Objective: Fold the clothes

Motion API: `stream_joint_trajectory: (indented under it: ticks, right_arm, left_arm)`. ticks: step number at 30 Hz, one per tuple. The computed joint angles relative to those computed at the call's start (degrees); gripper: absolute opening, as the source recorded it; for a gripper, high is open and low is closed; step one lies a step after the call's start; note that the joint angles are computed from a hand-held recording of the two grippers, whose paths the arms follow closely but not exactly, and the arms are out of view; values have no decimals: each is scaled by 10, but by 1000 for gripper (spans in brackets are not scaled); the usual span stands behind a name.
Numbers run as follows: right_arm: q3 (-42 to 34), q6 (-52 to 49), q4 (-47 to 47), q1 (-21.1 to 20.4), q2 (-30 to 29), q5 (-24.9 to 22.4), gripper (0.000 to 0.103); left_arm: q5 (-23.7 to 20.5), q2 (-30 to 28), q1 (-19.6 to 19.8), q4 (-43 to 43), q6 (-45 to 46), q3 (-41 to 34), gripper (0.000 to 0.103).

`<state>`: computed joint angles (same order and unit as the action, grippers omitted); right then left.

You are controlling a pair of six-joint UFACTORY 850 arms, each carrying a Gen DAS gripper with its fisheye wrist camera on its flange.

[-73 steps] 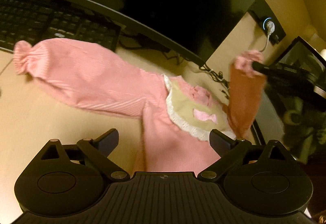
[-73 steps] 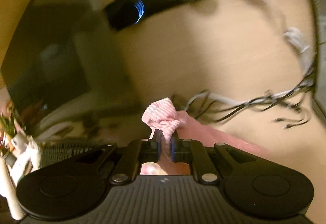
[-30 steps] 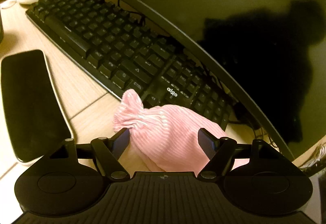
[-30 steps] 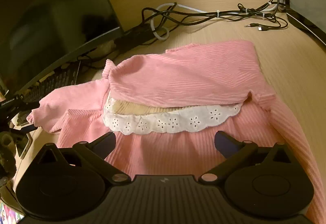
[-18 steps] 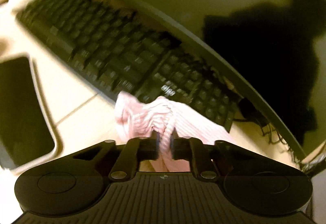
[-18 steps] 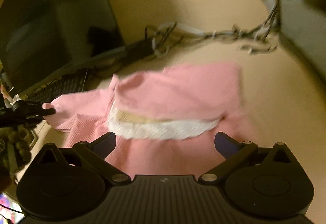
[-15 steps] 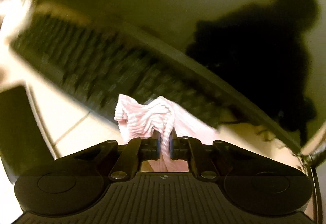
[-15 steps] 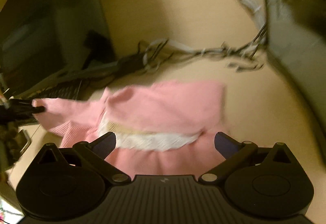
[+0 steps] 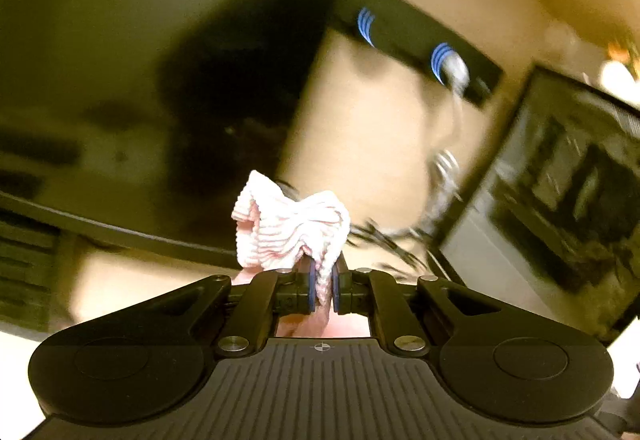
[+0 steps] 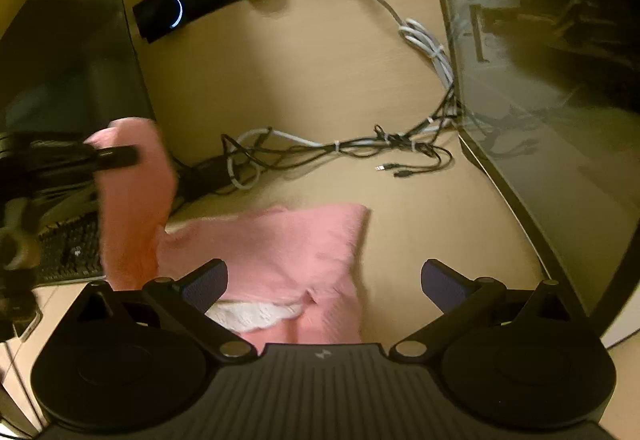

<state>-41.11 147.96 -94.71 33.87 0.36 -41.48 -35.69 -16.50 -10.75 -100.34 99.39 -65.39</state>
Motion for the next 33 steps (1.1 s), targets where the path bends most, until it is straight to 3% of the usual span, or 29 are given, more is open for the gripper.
stream_joint_trajectory:
  ticks: [3, 5, 6, 8, 12, 16, 19, 22, 24, 26, 29, 33]
  right_arm:
    - [9, 7, 3, -10, 5, 10, 103]
    - [13, 10, 4, -16, 7, 14, 103]
    - [14, 13, -1, -20, 7, 17, 103]
    - [16, 29, -22, -33, 8, 32, 103]
    - [10, 93, -111, -65, 2, 76, 103]
    - [-30, 141, -205, -97, -41, 118, 97]
    - [-78, 142, -220, -121, -94, 157, 78]
    - [-123, 197, -255, -149, -145, 216, 62]
    - [-147, 231, -295, -161, -168, 247, 29]
    - [-159, 187, -273, -156, -169, 231, 21]
    - [-149, 144, -272, -146, -141, 174, 21]
    - [-141, 33, -184, -150, -134, 168, 22]
  left_arm:
    - [-23, -35, -25, 84, -89, -31, 16]
    - [-54, -45, -27, 122, -126, -37, 38]
    - [-69, -44, -25, 130, -128, -34, 44]
    - [-99, -43, -22, 146, -129, -28, 71]
    - [-78, 1, -7, 188, -110, 19, 86]
    - [-28, 34, 10, 228, -132, 54, 92]
    - [17, 48, 26, 254, -175, 75, 92]
    - [32, 52, 44, 261, -206, 84, 95]
    - [40, 51, 48, 266, -220, 84, 95]
    - [42, 50, 52, 275, -236, 83, 95]
    - [48, 56, 59, 286, -231, 92, 96]
    - [58, 69, 72, 326, -234, 110, 97]
